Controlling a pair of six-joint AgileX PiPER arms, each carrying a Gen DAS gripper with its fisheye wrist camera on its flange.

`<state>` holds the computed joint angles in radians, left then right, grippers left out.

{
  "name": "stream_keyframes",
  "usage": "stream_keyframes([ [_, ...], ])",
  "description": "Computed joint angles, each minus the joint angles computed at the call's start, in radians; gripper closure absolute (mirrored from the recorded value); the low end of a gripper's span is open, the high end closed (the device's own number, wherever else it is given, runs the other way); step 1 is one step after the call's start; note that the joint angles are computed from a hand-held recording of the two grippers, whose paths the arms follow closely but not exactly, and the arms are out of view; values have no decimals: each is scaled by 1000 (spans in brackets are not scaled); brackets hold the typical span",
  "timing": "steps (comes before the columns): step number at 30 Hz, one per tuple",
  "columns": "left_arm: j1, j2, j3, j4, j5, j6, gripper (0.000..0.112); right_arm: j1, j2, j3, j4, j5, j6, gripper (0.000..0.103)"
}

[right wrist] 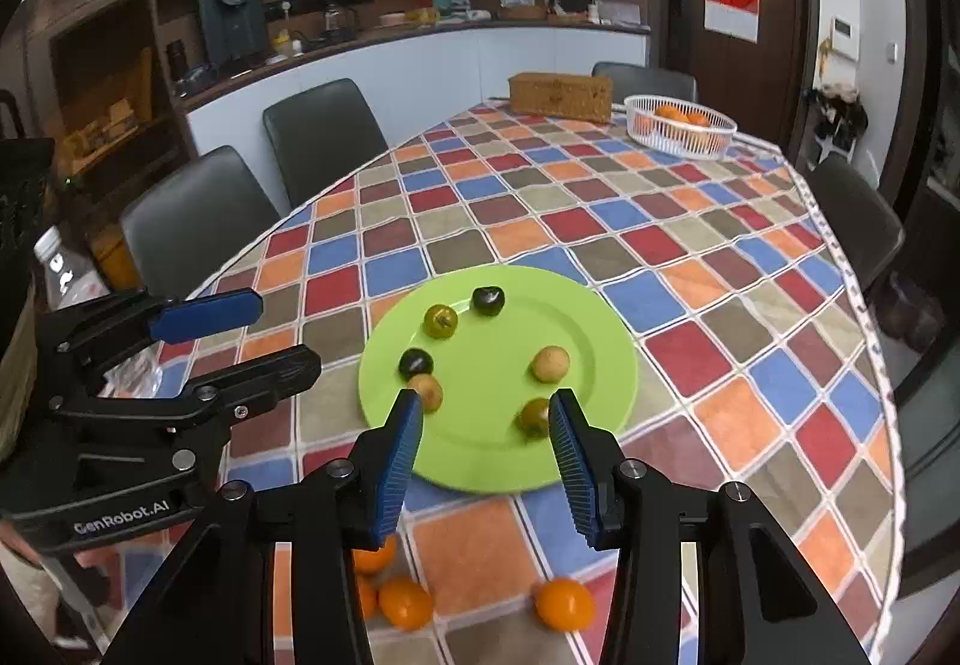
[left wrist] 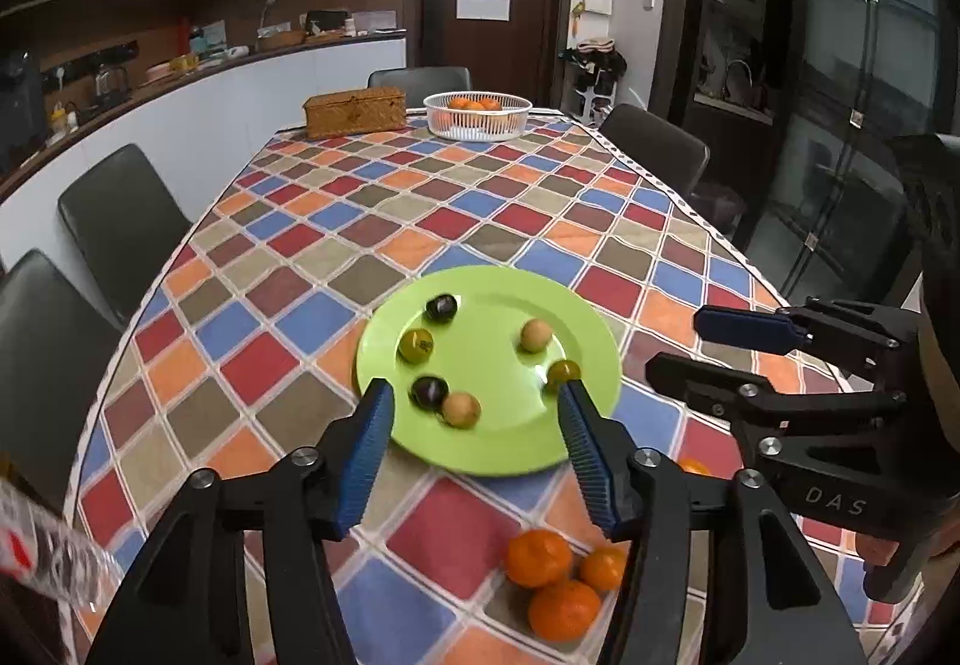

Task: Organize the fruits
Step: 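Withdraw both grippers from the plate toward the oranges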

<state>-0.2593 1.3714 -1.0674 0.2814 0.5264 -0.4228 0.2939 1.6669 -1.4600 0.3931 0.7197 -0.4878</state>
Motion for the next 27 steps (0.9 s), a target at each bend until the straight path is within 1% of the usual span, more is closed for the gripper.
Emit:
stream_keyframes([
  [3, -48, -39, 43, 86, 27, -120, 53, 3, -55, 61, -32, -13, 9, 58],
  [6, -92, -74, 77, 126, 58, -204, 52, -4, -104, 121, -33, -21, -13, 58],
  [8, -119, -95, 100, 149, 70, -253, 51, -19, -126, 151, -16, -18, -30, 52],
  [12, -195, -130, 153, 241, 102, -391, 47, -37, -175, 226, -15, -50, -44, 52],
  [15, -243, -139, 189, 284, 120, -473, 47, -66, -195, 271, 12, -47, -63, 52],
  [20, -285, -136, 230, 293, 131, -542, 47, -94, -216, 339, 25, -57, -79, 52],
  [23, -323, -123, 249, 331, 153, -614, 47, -115, -222, 374, 42, -53, -100, 52],
  [27, -366, -95, 268, 360, 168, -667, 47, -132, -224, 411, 35, -59, -118, 52],
])
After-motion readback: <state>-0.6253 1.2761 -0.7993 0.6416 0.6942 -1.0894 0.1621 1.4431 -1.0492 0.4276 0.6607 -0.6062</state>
